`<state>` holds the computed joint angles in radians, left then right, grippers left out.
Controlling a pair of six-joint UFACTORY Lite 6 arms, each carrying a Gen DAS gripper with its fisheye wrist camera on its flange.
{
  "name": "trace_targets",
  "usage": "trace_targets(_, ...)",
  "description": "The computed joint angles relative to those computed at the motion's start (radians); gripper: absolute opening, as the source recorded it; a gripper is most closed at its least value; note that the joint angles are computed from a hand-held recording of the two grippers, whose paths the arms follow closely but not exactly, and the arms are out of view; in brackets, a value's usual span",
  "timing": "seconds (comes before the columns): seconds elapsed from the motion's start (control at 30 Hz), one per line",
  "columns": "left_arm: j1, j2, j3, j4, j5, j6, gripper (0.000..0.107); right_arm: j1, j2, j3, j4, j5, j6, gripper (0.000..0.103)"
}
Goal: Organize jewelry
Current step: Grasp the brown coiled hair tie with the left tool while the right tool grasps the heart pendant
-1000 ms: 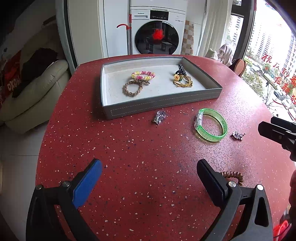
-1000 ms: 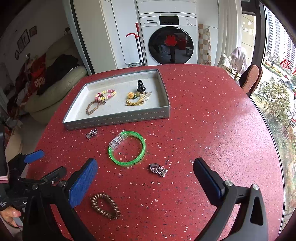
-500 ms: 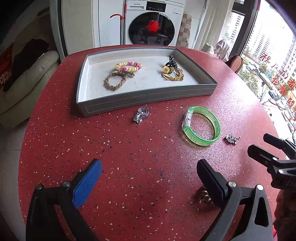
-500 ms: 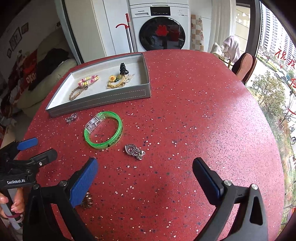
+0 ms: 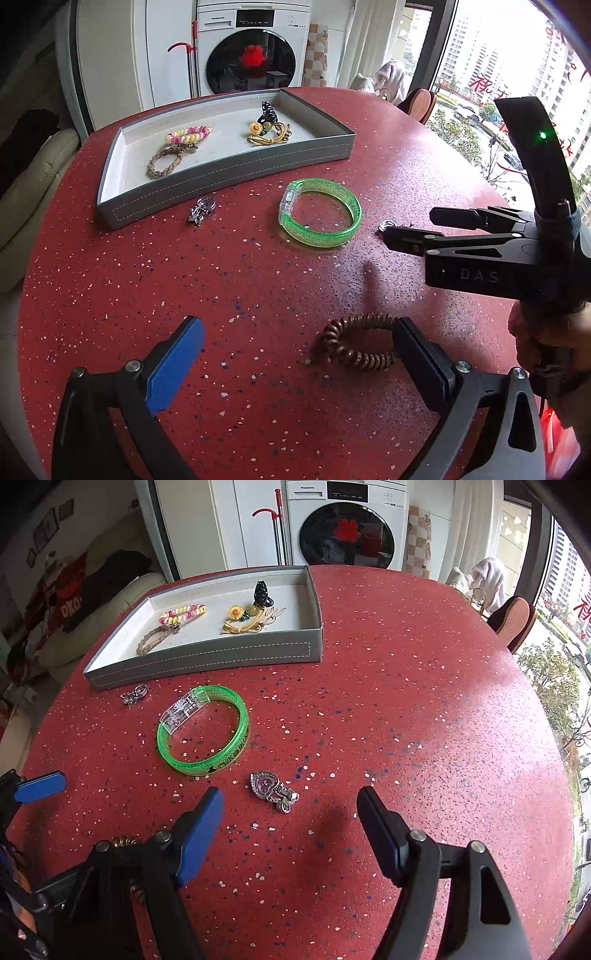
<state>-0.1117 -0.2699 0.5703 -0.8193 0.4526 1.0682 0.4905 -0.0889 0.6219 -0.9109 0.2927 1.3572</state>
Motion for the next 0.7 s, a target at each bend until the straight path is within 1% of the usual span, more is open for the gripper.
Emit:
trace_targets(0.2,-0.096,-0.007,-0.027,0.061,-0.049,-0.084,0.102,0.014,0.042,0.023,-0.041,-0.009,0.02,0.073)
trace_targets(0.27,-0.118,-0.005,-0.035,0.074,-0.066,-0.102,0.092,0.02,0.054,0.027,-0.049,-0.007,0.028,0.069)
trace_targets(0.33,-0.128,0.006,-0.039,0.073,-0.077,-0.104,0.089,0.023,0.064,0.029,-0.057,-0.008,0.039,0.065)
trace_targets(0.43,-0.119,0.028,-0.038,0.033,-0.079,-0.059,0.076,0.041,0.075,0.032,-0.101,0.014,0.091,0.062)
trace_targets(0.5,-0.113,0.035,-0.04,0.001,-0.084,-0.025,0.073,0.058,0.083,0.038,-0.116,0.038,0.11,0.06)
trace_targets(0.53,-0.118,0.033,-0.044,0.005,-0.098,-0.026,0.065,0.066,0.085,0.039,-0.126,0.046,0.119,0.059)
trace_targets(0.57,-0.123,0.032,-0.047,0.006,-0.109,-0.024,0.059,0.065,0.083,0.037,-0.126,0.042,0.118,0.055)
trace_targets(0.6,-0.128,0.026,-0.052,0.019,-0.12,-0.037,0.056,0.068,0.081,0.037,-0.127,0.045,0.119,0.053)
trace_targets(0.63,-0.129,0.022,-0.054,0.02,-0.122,-0.037,0.051,0.074,0.084,0.04,-0.129,0.052,0.124,0.049)
trace_targets(0.67,-0.128,0.021,-0.054,0.019,-0.122,-0.033,0.048,0.073,0.083,0.041,-0.125,0.048,0.119,0.044)
trace_targets(0.7,-0.125,0.018,-0.056,0.014,-0.121,-0.024,0.042,0.078,0.084,0.044,-0.123,0.052,0.119,0.041)
